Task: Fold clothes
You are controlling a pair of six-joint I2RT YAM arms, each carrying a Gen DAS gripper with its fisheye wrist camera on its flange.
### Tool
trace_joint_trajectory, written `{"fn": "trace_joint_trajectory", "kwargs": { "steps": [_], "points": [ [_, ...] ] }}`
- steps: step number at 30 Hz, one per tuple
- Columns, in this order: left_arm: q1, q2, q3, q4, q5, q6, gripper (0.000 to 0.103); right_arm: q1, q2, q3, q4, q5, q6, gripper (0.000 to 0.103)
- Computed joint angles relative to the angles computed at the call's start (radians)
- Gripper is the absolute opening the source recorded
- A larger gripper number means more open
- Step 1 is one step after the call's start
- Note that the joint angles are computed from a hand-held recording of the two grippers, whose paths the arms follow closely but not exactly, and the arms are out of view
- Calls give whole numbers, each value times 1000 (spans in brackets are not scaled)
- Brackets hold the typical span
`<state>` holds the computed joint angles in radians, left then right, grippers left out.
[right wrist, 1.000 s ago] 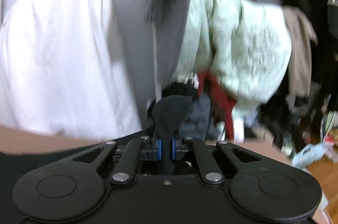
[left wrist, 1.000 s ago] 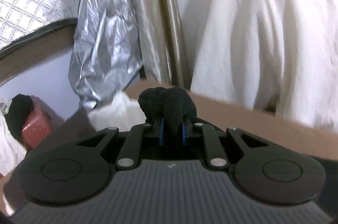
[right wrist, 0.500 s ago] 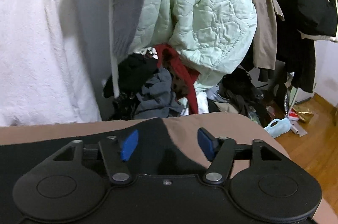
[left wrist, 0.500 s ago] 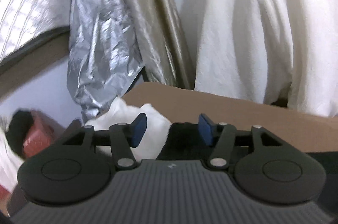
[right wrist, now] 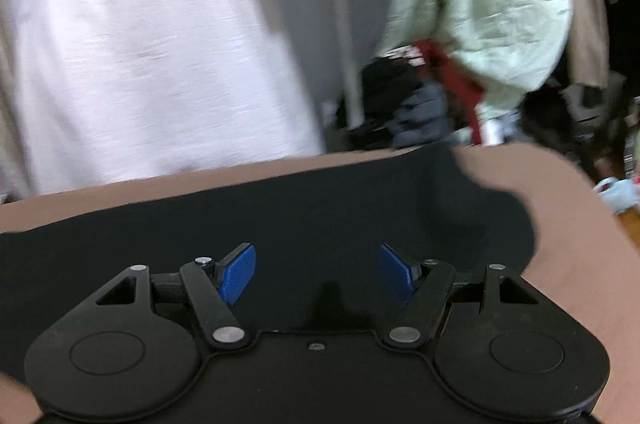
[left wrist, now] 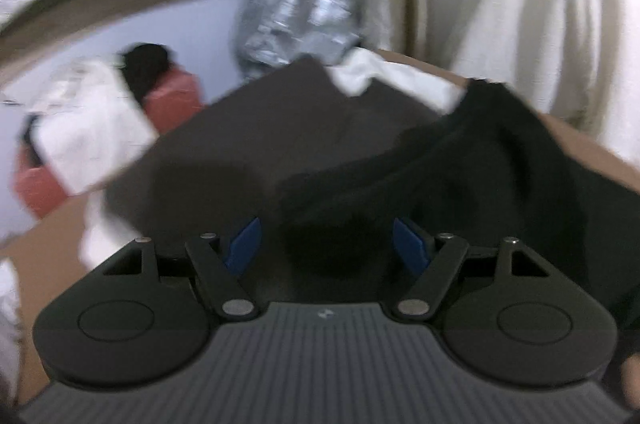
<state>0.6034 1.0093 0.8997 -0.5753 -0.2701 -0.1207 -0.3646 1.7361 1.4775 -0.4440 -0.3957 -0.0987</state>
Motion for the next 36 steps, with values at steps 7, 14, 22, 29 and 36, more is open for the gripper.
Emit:
{"fn": "trace_joint_trajectory", "kwargs": {
  "steps": [7,14,22,29,36],
  "points": [
    [375,-221,-278,111,513,63,77,81,-275,-222,-287,-264,-152,74],
    [467,39,-202,288,711,45,77,378,-702,-638,-301,-301,-200,75],
    [426,221,-121,308,714,43,82,1145,-935,-910,-60,130,207,76],
    [421,74,-79,222,671,85,10,1568,-595,-834,130,659,193,89],
    [714,126,12,0,880,97,10,1589,-756,-834,43,651,341,7]
  ]
}}
